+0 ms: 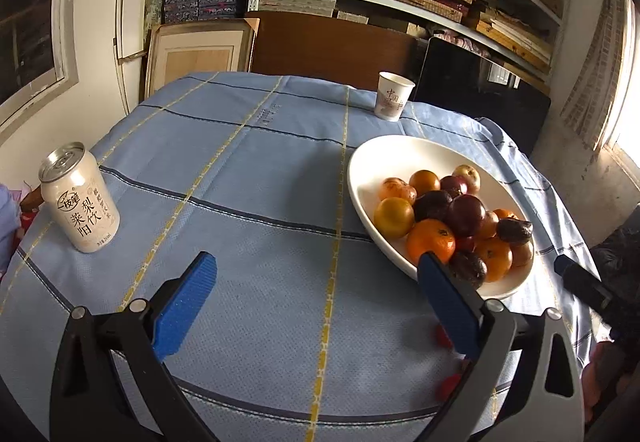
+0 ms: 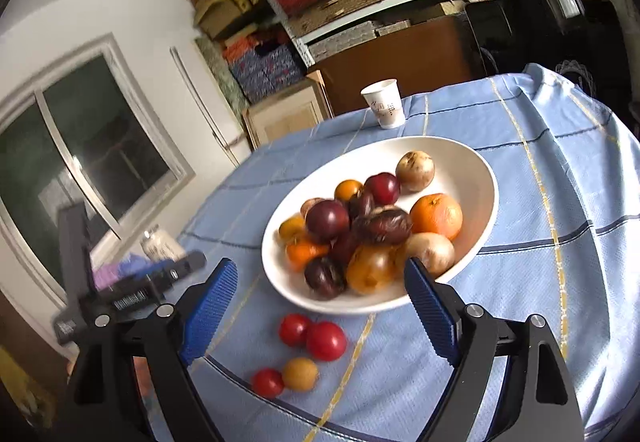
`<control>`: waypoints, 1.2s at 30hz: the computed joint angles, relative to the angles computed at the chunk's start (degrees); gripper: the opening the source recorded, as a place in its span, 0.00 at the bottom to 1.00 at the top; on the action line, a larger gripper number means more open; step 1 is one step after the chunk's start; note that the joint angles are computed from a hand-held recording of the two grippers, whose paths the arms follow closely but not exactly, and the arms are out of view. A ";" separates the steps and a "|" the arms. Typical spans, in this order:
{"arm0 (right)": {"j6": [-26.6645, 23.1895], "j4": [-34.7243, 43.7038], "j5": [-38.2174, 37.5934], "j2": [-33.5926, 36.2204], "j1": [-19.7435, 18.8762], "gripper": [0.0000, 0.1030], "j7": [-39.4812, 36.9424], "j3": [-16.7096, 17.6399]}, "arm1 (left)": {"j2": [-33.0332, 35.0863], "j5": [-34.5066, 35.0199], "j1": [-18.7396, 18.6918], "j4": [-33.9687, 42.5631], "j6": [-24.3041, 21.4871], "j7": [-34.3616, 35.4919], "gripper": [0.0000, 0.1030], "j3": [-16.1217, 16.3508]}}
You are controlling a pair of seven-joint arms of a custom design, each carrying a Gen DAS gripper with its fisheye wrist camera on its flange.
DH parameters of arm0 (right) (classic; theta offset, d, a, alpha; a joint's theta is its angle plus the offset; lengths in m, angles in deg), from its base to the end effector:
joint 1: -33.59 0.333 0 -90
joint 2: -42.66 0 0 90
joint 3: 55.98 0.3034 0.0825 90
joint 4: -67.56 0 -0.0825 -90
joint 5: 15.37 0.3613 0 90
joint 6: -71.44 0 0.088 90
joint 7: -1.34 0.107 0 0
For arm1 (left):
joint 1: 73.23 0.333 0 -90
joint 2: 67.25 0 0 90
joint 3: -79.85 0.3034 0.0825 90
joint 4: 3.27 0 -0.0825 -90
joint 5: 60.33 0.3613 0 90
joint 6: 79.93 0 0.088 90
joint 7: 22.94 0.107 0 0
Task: Organize fruits
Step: 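Grasp a red tomato with the right tool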
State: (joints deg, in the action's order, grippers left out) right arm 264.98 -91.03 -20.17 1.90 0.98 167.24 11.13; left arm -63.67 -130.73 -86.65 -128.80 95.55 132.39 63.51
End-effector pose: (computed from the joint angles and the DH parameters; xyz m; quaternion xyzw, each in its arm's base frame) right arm 0.3346 0.2542 0.4047 -0.4736 0.7208 -0.2388 0.4463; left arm 0.5053 -0.2009 0.4158 -0.4793 0.7703 -0.3902 0.1572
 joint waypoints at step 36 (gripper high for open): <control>-15.18 9.69 -20.75 15.63 -1.64 0.41 5.74 1.11 | 0.25 21.88 2.62 -4.25 6.44 -16.89 0.96 -3.45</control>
State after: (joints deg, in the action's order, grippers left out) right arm 249.80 -81.33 -40.92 17.53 -0.66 172.98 12.24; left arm -63.42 -108.85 -84.03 -133.06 101.99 115.50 60.06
